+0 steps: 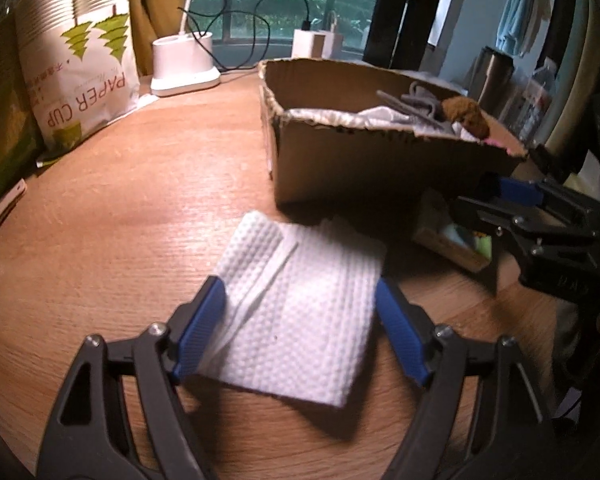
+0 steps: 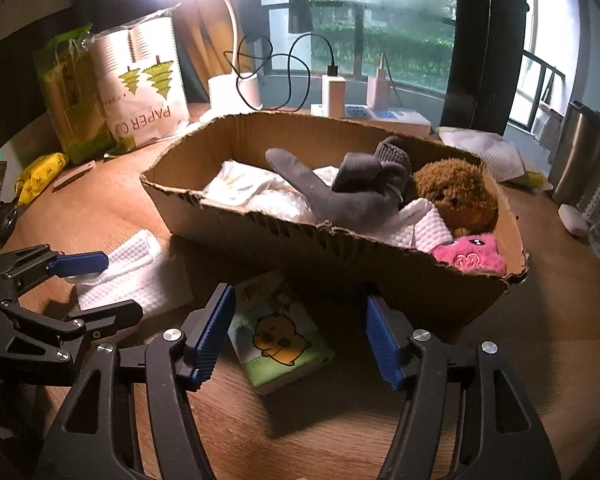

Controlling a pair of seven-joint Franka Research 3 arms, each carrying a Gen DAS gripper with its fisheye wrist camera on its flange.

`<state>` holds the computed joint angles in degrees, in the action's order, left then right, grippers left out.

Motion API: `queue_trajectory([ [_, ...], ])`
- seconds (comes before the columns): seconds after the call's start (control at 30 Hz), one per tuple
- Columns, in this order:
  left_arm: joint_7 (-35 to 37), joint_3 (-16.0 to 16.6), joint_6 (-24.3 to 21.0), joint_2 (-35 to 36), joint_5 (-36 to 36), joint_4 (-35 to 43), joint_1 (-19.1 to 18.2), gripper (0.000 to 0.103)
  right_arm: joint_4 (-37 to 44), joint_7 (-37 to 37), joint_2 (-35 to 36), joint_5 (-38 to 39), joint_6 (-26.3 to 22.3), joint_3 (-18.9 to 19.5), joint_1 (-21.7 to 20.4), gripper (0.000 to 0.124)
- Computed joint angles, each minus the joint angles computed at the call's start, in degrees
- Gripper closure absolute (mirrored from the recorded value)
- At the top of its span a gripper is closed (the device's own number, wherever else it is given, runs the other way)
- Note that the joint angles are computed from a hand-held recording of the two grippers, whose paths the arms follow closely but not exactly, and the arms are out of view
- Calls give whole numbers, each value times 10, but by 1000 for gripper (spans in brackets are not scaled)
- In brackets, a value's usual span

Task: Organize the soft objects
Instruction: 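Grasp the white cloth with the left gripper while the right grasps the tissue pack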

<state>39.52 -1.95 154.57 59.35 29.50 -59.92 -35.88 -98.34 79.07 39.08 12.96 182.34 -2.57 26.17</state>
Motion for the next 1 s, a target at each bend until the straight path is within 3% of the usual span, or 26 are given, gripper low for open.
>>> queue_trajectory([
  [0.17, 1, 4, -10, 3, 4, 6, -4, 26, 8, -2, 4, 0, -19, 11, -11, 57],
  [0.3, -7, 12, -17, 1, 13, 5, -10, 36, 10, -15, 4, -1, -27, 36, -30, 57],
  [0.4, -6, 9, -17, 1, 16, 7, -9, 38, 12, -23, 5, 0, -32, 47, -38, 57],
  [0.73, -6, 5, 9, -13, 25, -21, -4, 73, 22, -25, 12, -7, -71, 41, -30, 56],
  [0.8, -3, -1, 21, -16, 21, -29, 0, 78, 20, -26, 9, -5, -71, 46, -35, 59],
  [0.87, 3, -7, 33, -18, 14, -37, 6, 83, 14, -27, 5, -7, -66, 43, -33, 74],
  [1.0, 10, -16, 49, -22, -2, -46, 12, 86, 3, -29, -3, -11, -57, 40, -31, 74],
])
